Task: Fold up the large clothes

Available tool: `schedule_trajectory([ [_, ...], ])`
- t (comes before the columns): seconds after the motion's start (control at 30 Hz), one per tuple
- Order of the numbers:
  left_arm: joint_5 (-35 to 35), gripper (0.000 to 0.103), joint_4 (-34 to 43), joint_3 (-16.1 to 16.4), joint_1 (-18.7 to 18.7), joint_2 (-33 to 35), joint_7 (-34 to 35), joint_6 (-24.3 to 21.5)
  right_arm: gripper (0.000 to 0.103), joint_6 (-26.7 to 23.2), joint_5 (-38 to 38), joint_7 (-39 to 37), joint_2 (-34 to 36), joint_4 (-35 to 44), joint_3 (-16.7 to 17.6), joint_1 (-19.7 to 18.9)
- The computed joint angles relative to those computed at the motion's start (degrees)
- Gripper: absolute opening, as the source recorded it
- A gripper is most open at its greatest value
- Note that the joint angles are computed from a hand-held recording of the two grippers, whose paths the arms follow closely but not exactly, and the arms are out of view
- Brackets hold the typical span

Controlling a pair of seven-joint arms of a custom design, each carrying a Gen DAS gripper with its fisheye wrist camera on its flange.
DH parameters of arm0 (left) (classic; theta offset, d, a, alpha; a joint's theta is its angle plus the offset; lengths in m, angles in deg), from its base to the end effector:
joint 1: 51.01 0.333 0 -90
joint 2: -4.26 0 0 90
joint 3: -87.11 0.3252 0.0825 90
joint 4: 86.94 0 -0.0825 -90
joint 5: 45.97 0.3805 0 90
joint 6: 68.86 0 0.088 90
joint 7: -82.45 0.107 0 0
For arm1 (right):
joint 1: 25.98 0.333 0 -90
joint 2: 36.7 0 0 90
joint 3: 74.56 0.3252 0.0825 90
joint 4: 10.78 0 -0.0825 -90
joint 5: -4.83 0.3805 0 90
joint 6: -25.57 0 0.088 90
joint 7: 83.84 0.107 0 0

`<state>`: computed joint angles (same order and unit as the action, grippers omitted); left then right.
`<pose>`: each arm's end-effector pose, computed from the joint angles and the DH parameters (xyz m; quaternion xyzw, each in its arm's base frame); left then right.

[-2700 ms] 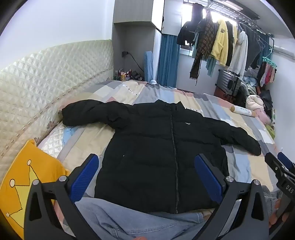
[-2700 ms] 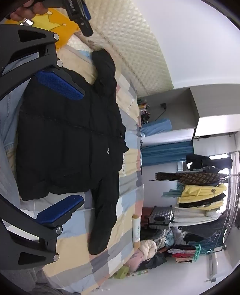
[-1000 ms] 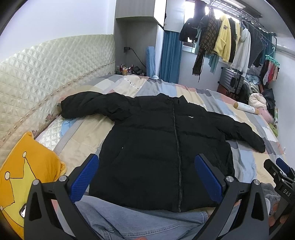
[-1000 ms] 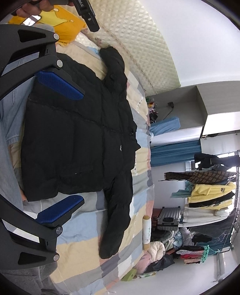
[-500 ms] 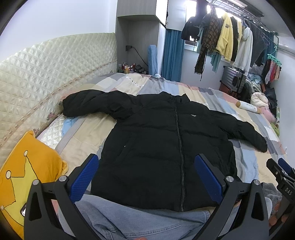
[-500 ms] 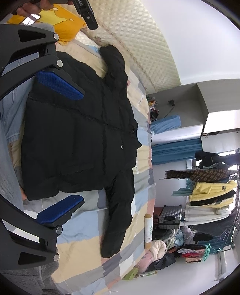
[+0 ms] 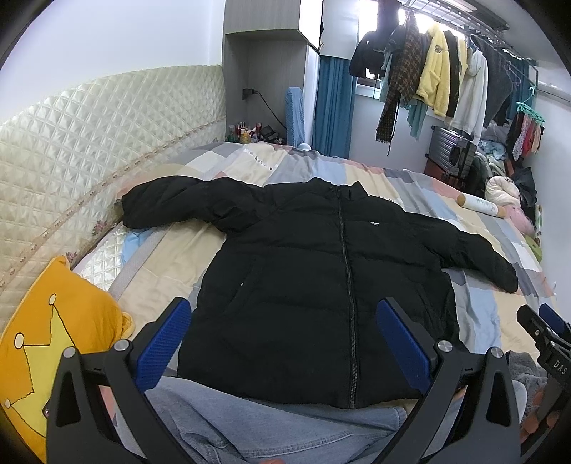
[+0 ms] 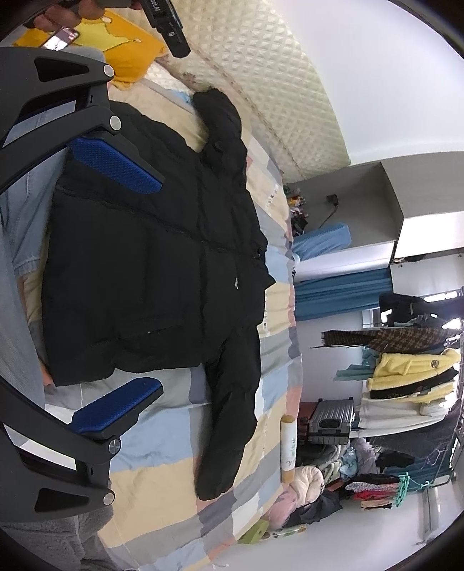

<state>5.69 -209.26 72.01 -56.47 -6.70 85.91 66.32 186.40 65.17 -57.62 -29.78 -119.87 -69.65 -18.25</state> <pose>0.4974 -0.1843 0.5453 -0.8030 0.4189 -0.2314 0.3552 0.6208 0.0941 0.5174 -0.7471 0.4694 -0.1969 0.4275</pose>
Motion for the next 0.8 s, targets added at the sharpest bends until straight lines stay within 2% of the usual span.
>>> schedule_trajectory([
  [0.3,-1.87,0.103,0.55,0.54,0.01,-0.43,1.95,0.89,0.103,0.41,-2.65,2.4,1.15,2.28,0.14,-0.31],
  [0.43,-1.38,0.103,1.79,0.05,0.34,-0.37,2.23,-0.38,0.103,-0.58,-1.39,1.94,1.76,4.14,0.63,-1.03],
  [0.7,-0.48,0.103,4.97,0.33,0.72,1.32,3.4,-0.07,0.103,-0.45,-0.11,1.98,3.93,9.14,1.05,-2.06],
  [0.8,1.89,0.103,7.13,1.08,1.01,3.02,3.69,3.07,0.103,-1.52,1.54,3.28,5.51,12.61,1.32,-3.28],
])
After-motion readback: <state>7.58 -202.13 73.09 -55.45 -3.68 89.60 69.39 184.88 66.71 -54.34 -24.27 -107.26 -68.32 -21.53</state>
